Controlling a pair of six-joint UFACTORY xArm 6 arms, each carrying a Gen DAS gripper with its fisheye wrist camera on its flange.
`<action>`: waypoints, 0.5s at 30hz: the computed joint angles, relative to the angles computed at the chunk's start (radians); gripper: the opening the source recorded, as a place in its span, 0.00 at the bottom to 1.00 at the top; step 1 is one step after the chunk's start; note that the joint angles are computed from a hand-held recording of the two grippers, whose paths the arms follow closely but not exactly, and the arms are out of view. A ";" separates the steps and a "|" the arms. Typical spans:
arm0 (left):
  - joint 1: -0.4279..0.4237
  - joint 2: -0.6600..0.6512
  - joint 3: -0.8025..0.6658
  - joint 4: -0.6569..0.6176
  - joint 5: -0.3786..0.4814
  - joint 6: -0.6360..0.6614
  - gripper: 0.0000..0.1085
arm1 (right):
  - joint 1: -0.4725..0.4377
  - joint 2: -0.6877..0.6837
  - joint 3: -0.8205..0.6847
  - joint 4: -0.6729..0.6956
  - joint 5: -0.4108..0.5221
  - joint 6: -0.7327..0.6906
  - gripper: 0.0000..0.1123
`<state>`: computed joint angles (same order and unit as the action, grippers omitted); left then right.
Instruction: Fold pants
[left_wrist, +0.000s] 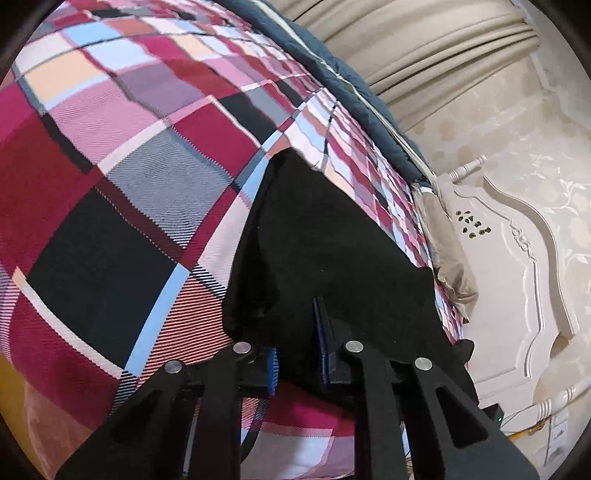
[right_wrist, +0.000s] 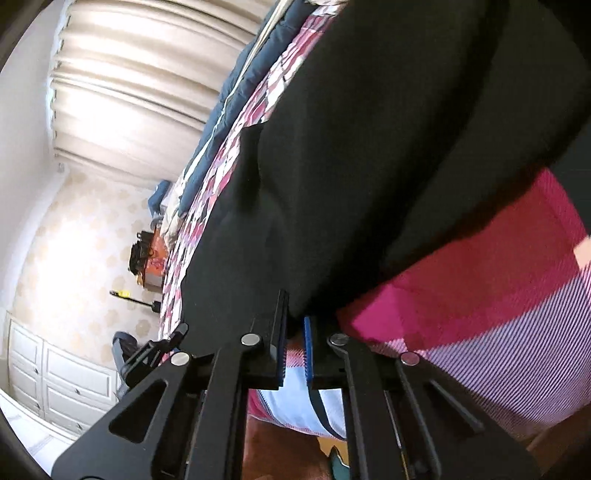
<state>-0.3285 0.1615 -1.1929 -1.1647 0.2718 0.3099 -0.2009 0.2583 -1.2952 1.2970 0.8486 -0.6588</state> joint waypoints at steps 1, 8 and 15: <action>-0.007 -0.012 0.011 0.015 -0.013 0.003 0.17 | -0.005 0.000 -0.003 0.001 0.013 -0.003 0.10; -0.044 -0.148 0.151 0.441 -0.136 -0.277 0.35 | -0.098 -0.073 0.051 -0.031 0.043 -0.022 0.35; -0.086 -0.084 0.009 0.318 -0.153 -0.120 0.66 | -0.318 -0.106 0.017 0.027 -0.117 -0.046 0.42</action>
